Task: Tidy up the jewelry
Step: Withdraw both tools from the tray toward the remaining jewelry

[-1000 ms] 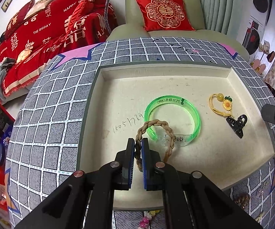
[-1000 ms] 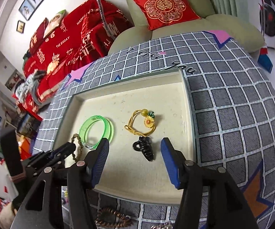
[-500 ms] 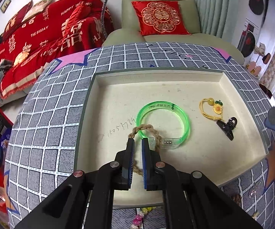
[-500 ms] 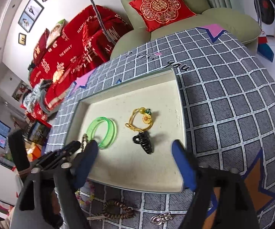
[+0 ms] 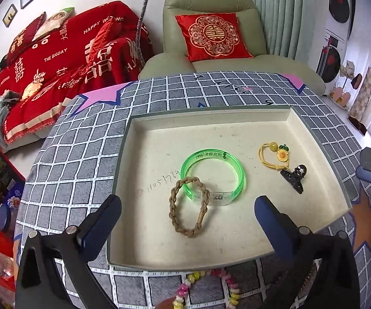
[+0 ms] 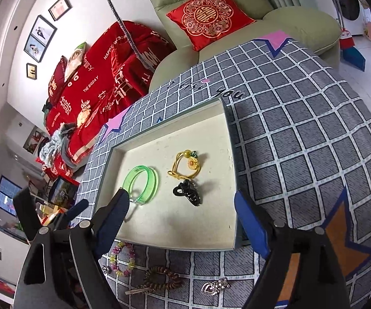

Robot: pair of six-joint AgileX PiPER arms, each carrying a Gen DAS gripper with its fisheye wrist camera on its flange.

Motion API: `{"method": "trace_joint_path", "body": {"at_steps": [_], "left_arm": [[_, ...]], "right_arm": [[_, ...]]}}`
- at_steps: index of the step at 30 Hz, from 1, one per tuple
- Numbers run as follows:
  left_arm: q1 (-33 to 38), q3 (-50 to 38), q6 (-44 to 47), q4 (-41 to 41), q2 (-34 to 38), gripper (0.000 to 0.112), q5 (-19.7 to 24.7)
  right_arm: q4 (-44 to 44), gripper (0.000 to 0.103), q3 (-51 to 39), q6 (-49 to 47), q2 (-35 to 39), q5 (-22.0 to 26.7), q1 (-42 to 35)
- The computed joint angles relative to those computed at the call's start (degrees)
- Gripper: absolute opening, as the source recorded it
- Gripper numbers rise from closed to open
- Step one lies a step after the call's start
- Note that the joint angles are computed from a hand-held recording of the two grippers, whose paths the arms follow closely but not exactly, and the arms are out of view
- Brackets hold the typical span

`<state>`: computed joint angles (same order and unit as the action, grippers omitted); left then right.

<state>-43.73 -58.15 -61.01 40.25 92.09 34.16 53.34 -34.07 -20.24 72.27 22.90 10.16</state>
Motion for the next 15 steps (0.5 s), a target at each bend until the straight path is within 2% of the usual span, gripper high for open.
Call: {"method": "trace_joint_path", "body": {"at_steps": [4, 9, 10, 13, 15], "left_arm": [[-0.1, 2.0, -1.7, 0.9, -1.1, 0.103, -1.1], [-0.3, 5.4, -1.5, -0.8, -4.7, 0.103, -2.3], [-0.5, 6.0, -1.0, -1.1, -5.3, 0.103, -2.4], [-3.3, 8.5, -4.3, 2.6, -8.7, 0.103, 1.3], [-4.8, 10.4, -5.8, 3.9, -11.3, 0.103, 2.9]], "right_arm": [[-0.1, 0.087, 1.0, 0.7, -1.6, 0.0, 0.3], [-14.0, 0.088, 1.7, 15.2, -5.0, -2.8, 4.1], [-14.0, 0.088, 2.2, 15.6, -5.8, -3.1, 4.4], [-10.6, 0.088, 2.9, 13.2, -7.2, -0.9, 3.7], [-14.5, 0.088, 2.9, 17.6, -8.2, 0.3, 4.5]]}}
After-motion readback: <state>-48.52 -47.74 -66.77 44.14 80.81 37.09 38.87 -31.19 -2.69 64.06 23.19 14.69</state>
